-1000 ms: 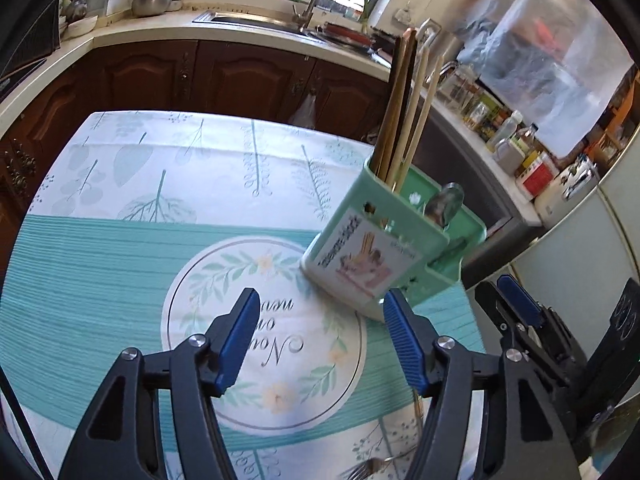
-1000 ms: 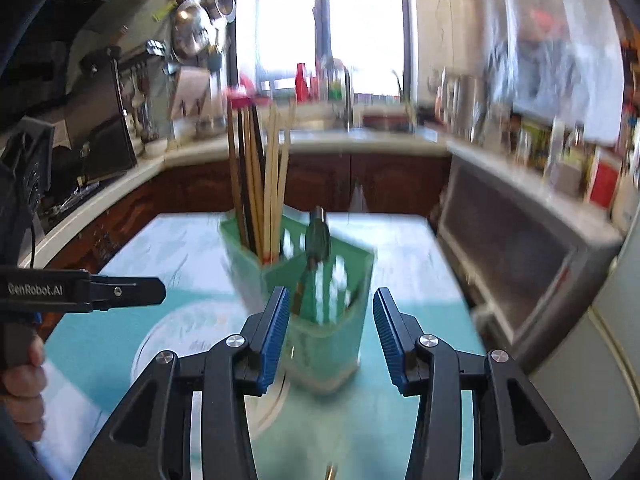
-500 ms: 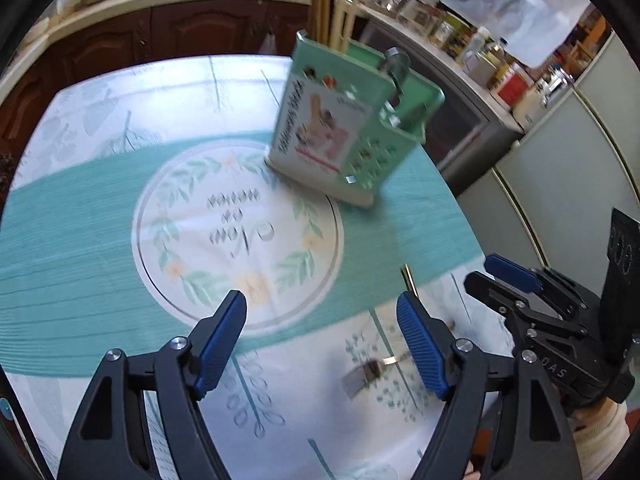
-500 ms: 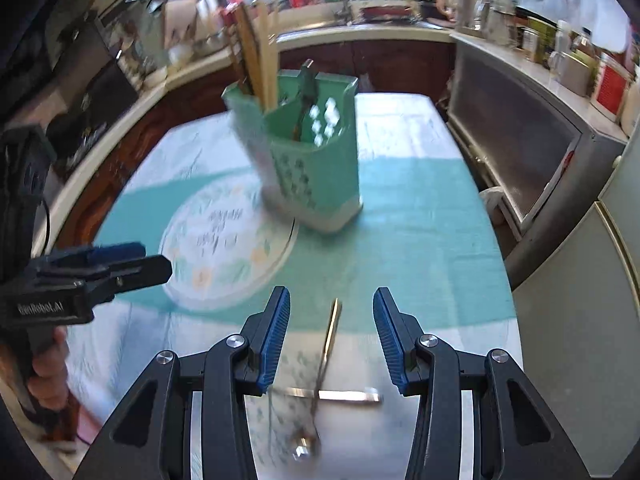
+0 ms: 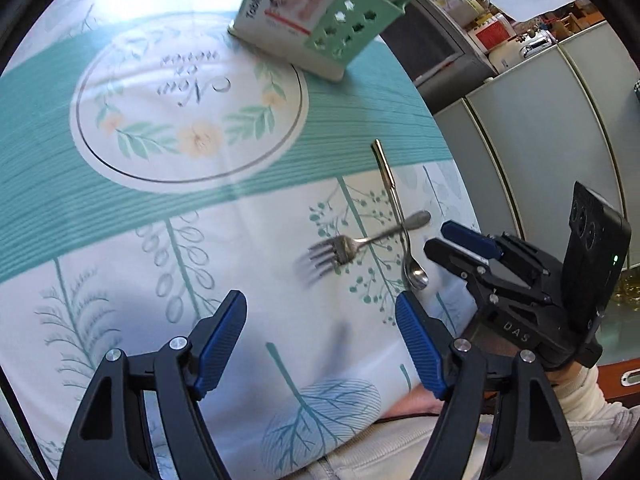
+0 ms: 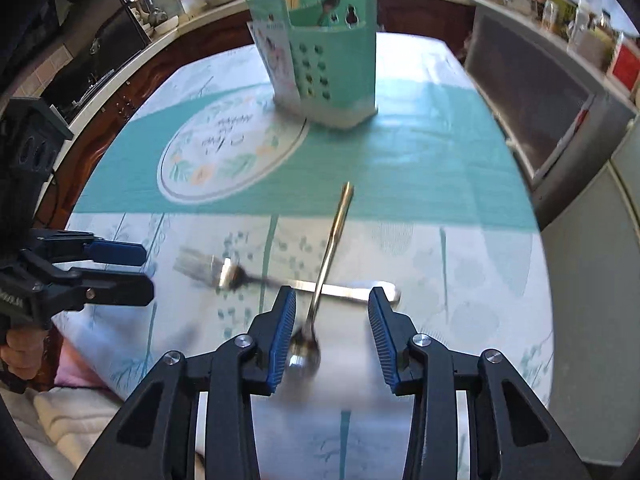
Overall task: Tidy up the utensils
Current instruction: 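Move both open tools back down to the fork and gold-handled spoon, then grasp the fork with the left tool while the right tool grasps the gold-handled spoon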
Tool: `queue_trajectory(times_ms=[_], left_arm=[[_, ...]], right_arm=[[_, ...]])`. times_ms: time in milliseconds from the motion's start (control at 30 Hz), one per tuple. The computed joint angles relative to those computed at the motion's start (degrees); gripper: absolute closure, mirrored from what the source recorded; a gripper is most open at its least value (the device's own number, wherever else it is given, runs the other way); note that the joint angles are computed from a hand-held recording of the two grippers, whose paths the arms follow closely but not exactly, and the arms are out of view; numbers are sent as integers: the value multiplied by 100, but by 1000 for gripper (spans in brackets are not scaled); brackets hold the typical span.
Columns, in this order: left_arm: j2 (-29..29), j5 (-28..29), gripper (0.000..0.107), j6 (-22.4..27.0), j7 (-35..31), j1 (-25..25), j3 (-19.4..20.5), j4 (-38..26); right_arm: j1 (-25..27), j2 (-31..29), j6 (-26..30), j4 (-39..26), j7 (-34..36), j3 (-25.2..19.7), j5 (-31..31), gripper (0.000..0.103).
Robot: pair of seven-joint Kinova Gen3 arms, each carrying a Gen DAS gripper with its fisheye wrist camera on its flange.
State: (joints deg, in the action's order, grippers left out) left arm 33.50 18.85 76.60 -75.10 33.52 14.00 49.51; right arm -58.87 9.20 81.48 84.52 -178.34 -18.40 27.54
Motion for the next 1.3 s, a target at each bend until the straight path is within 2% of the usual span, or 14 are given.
queue_trajectory(times_ms=[67, 133, 200, 367, 433, 600, 733, 867, 1067, 1300], left_arm=[[36, 86, 36, -84, -45, -9, 50, 31], [133, 113, 45, -53, -101, 31, 87, -90], [290, 11, 59, 55, -63, 195, 52, -325], [651, -148, 72, 198, 245, 463, -68, -891], [685, -155, 77, 109, 362, 484, -100, -928], [714, -107, 99, -258, 821, 437, -155, -787], [642, -202, 101, -553, 1032, 419, -201, -611], [661, -407, 102, -614, 1108, 479, -231, -663], [576, -581, 102, -764, 1161, 442, -290, -558], [403, -619, 102, -857, 1228, 228, -293, -262]], right_arm=[[6, -40, -104, 73, -42, -25, -113, 67], [34, -80, -259, 180, -64, -49, -233, 68], [84, -112, -426, 282, -72, -62, -348, 70], [181, -162, -701, 405, -4, -95, -476, 74], [209, -150, -756, 399, 95, -100, -526, 74], [247, -108, -943, 405, 252, -65, -606, 74], [228, -132, -818, 366, 176, -37, -525, 74], [338, -271, -734, 443, -104, 20, -406, 74], [773, -460, -907, 667, -303, 91, -348, 74], [1349, -462, -1136, 762, -66, 185, -800, 74]])
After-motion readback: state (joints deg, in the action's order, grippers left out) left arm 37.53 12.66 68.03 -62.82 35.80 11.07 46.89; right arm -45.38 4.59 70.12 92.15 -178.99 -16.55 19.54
